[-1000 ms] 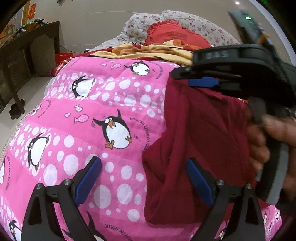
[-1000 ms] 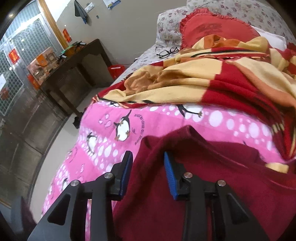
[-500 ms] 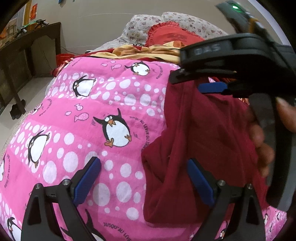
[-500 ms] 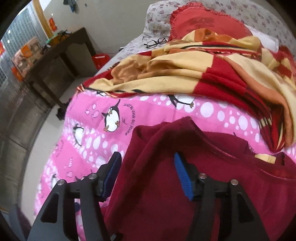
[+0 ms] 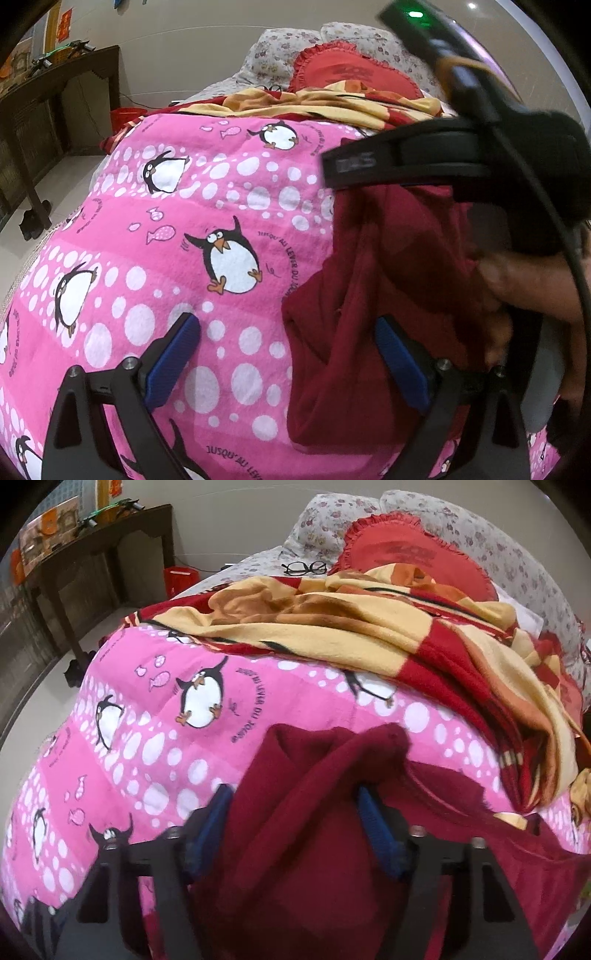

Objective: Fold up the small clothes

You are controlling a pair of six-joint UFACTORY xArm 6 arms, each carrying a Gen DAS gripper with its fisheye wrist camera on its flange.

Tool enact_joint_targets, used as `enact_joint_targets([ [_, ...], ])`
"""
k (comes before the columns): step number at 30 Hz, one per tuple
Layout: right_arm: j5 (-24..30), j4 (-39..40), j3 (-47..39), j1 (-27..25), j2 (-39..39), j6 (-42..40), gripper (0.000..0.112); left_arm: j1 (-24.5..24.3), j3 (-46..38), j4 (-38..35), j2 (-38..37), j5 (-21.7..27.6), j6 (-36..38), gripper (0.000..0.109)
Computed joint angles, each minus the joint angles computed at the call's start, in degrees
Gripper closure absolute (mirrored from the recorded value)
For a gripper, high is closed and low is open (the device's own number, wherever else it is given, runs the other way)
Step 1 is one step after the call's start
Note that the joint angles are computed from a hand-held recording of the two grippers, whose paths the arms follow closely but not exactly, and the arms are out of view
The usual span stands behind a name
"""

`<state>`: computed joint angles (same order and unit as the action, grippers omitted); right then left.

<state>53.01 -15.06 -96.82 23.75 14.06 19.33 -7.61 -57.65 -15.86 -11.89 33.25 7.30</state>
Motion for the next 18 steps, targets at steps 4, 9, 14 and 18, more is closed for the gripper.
enact_joint_targets([
  [4,-2.5,9.0,3.2,-2.6,-3.1,-5.2,0.075,0.5,-1.0,-4.1,0.6,0.3,4.9,0.01],
  [9,-4.9,30.8,8.5,-7.7,-7.9,-14.9,0.091,1.5,-2.6,-14.8,1.0,0.9,12.1,0.01],
  [14,-6.3,36.4,11.8,-8.8,-10.5,-17.1,0.092,0.2,-4.9,-17.6,2.7,3.6,18.8,0.01],
  [18,-6.1,37.3,12.1,-8.7,-11.4,-18.0,0.093,-0.7,-6.6,-15.3,5.1,4.6,18.3,0.01],
])
